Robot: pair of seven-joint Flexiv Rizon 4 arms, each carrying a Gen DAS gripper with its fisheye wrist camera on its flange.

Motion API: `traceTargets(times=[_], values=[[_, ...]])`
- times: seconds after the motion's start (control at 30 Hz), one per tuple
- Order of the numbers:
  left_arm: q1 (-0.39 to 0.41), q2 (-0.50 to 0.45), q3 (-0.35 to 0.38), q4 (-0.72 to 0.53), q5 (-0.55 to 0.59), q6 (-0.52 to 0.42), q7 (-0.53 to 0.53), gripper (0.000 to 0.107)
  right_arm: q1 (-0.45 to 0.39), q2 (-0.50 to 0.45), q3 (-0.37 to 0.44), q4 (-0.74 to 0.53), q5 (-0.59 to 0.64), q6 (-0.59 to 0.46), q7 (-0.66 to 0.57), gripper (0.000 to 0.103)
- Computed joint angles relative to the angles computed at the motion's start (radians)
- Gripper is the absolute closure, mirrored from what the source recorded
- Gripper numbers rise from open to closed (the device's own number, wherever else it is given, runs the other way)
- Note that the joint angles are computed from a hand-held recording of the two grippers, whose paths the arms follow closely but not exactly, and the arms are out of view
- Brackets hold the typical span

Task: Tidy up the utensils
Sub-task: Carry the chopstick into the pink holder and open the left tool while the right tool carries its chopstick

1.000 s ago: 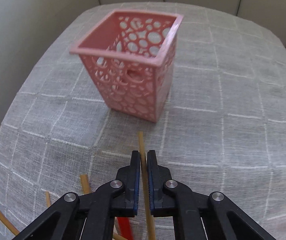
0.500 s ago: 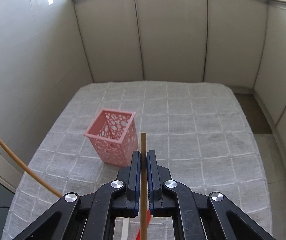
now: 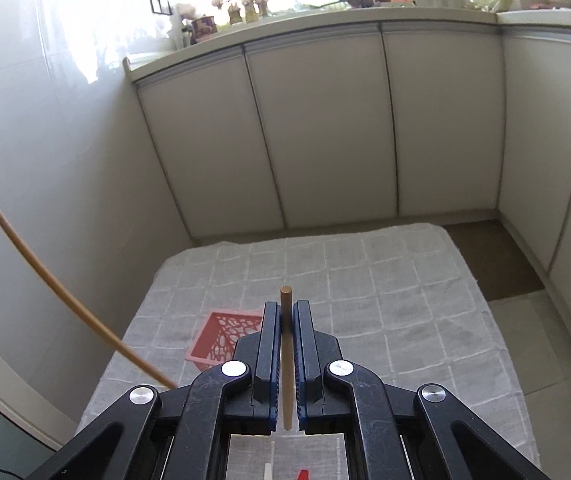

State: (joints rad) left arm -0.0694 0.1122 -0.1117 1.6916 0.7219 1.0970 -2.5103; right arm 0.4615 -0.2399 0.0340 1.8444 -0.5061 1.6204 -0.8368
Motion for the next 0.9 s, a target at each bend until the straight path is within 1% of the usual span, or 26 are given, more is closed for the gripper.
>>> traceTargets(times=[0.1, 0.17, 0.23, 0.3, 0.37, 0.57, 0.6, 0.63, 0.7, 0.77, 0.83, 0.87, 0.9], values=[[0.003, -0.047, -0.014, -0.059, 0.062, -0.007, -0.006, 0.102, -0.024, -0.011, 0.029, -0.013, 0.029, -0.009, -0.020, 0.098], [-0.008, -0.086, -0.007, -0.090, 0.101, -0.011, -0.022, 0.102, -0.019, -0.014, 0.021, -0.015, 0.032, -0.012, -0.019, 0.098], [-0.028, -0.117, 0.013, -0.107, 0.111, -0.018, -0.024, 0.102, -0.010, -0.015, 0.008, -0.015, 0.029, -0.012, -0.012, 0.098], [-0.048, -0.151, 0.035, -0.122, 0.125, -0.026, -0.023, 0.102, -0.023, -0.022, 0.016, -0.025, 0.046, -0.010, -0.016, 0.098], [-0.064, -0.180, 0.061, -0.128, 0.124, -0.017, -0.024, 0.102, -0.014, -0.020, -0.003, -0.025, 0.045, -0.001, -0.002, 0.098], [-0.089, -0.236, 0.127, -0.132, 0.010, 0.003, 0.016, 0.102, 0.057, -0.008, -0.113, -0.019, 0.014, 0.059, 0.100, 0.098], [-0.093, -0.234, 0.135, -0.125, -0.005, 0.007, 0.021, 0.102, 0.058, -0.008, -0.116, -0.023, 0.019, 0.069, 0.107, 0.098], [-0.093, -0.236, 0.141, -0.119, -0.026, 0.011, 0.031, 0.102, 0.062, -0.007, -0.121, -0.026, 0.023, 0.078, 0.113, 0.098], [-0.093, -0.242, 0.147, -0.111, -0.062, 0.018, 0.055, 0.102, 0.106, 0.000, -0.176, -0.021, 0.017, 0.104, 0.133, 0.098], [-0.095, -0.250, 0.152, -0.106, -0.097, 0.018, 0.082, 0.102, 0.119, 0.004, -0.188, -0.031, 0.032, 0.115, 0.134, 0.098], [-0.091, -0.261, 0.155, -0.101, -0.139, 0.022, 0.118, 0.102, 0.162, 0.011, -0.235, -0.029, 0.042, 0.131, 0.142, 0.098], [-0.086, -0.266, 0.155, -0.093, -0.172, 0.030, 0.141, 0.100, 0.190, 0.014, -0.264, -0.026, 0.047, 0.138, 0.143, 0.098], [-0.082, -0.267, 0.156, -0.082, -0.203, 0.041, 0.163, 0.094, 0.218, 0.017, -0.293, -0.025, 0.054, 0.143, 0.142, 0.098]])
